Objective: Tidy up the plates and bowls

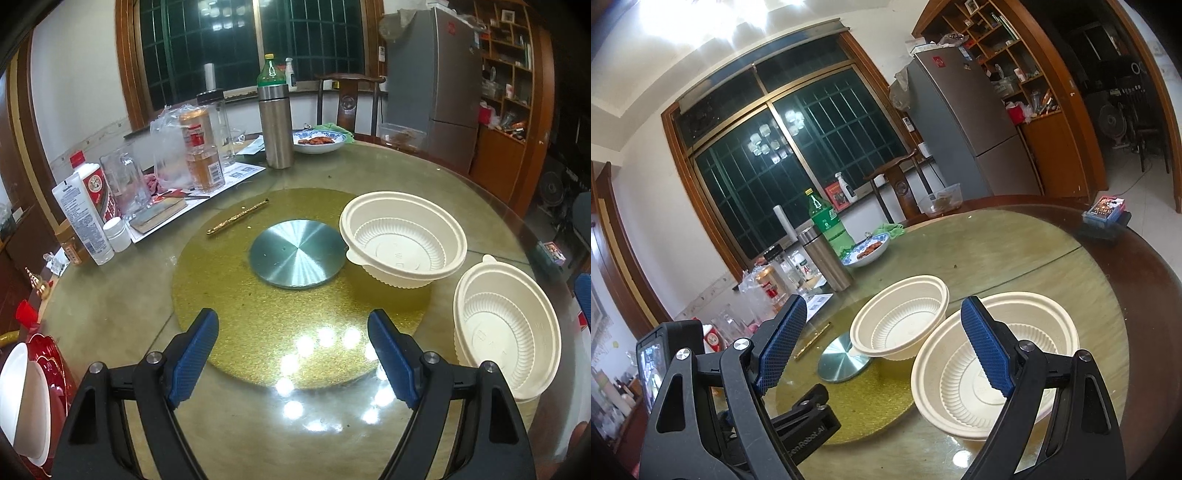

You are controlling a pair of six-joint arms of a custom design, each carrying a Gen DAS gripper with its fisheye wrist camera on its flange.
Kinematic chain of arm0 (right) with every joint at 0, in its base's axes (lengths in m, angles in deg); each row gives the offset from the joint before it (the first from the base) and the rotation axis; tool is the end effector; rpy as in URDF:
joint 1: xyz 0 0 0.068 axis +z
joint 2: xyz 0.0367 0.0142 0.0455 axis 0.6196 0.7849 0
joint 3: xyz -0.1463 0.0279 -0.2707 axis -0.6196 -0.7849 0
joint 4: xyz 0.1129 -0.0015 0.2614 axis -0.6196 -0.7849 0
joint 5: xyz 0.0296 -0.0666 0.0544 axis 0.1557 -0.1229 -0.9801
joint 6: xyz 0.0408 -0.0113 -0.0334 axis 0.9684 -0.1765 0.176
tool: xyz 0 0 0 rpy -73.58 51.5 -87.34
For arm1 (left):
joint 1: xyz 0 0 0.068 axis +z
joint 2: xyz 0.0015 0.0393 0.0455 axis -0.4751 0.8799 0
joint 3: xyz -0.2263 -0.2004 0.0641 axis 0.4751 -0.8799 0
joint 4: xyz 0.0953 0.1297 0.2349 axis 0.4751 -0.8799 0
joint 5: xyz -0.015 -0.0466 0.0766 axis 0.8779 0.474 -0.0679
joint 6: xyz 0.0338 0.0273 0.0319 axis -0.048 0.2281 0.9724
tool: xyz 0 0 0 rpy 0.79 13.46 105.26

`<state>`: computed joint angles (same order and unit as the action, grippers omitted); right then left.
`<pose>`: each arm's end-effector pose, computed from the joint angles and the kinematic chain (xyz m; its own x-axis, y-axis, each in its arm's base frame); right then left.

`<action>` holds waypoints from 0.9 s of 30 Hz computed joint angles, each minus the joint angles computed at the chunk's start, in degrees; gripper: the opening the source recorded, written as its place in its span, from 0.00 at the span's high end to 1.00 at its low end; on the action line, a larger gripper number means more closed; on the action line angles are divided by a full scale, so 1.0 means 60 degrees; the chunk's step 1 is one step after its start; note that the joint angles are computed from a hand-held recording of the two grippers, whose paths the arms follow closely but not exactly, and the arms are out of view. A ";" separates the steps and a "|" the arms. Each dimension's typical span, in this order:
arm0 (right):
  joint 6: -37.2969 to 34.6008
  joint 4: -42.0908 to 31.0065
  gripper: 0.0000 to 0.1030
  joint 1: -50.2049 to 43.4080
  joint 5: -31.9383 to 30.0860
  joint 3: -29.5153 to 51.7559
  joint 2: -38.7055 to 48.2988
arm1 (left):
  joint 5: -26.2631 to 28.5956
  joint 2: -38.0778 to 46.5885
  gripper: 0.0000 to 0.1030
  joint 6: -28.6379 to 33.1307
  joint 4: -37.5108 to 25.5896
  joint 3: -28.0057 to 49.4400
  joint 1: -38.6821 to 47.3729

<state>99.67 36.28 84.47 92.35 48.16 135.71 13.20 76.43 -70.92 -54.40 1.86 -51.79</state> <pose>0.2026 0.1645 0.2642 -0.0068 0.5604 -0.8282 0.4766 0.7299 0.4900 0.3291 -0.1428 0.2623 -0.5834 0.3560 -0.7300 0.4582 0.8864 0.0661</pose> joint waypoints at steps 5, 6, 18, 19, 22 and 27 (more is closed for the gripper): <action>0.0066 0.0010 0.16 -0.0020 -0.0075 -0.0056 -0.0079 | -0.0003 0.0017 0.19 0.0008 0.0003 0.0017 -0.0015; 0.0023 0.0035 0.16 -0.0048 -0.0104 -0.0054 -0.0072 | -0.0014 0.0039 0.19 0.0018 0.0002 0.0034 -0.0031; 0.0149 -0.0153 0.16 -0.0023 -0.0150 -0.0068 -0.0140 | -0.0045 0.0012 0.19 0.0009 0.0051 0.0020 -0.0044; 0.0149 -0.0153 0.16 -0.0023 -0.0150 -0.0068 -0.0140 | -0.0043 0.0002 0.19 0.0017 0.0060 0.0014 -0.0043; 0.0162 -0.0171 0.16 -0.0022 -0.0166 -0.0062 -0.0142 | -0.0061 -0.0011 0.19 0.0035 0.0102 -0.0006 -0.0043; 0.0169 -0.0190 0.16 -0.0018 -0.0165 -0.0082 -0.0167 | -0.0065 -0.0001 0.19 0.0055 0.0091 0.0010 -0.0028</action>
<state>100.68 35.14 84.36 91.37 47.67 134.70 12.81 76.43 -70.59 -53.86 1.92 -51.96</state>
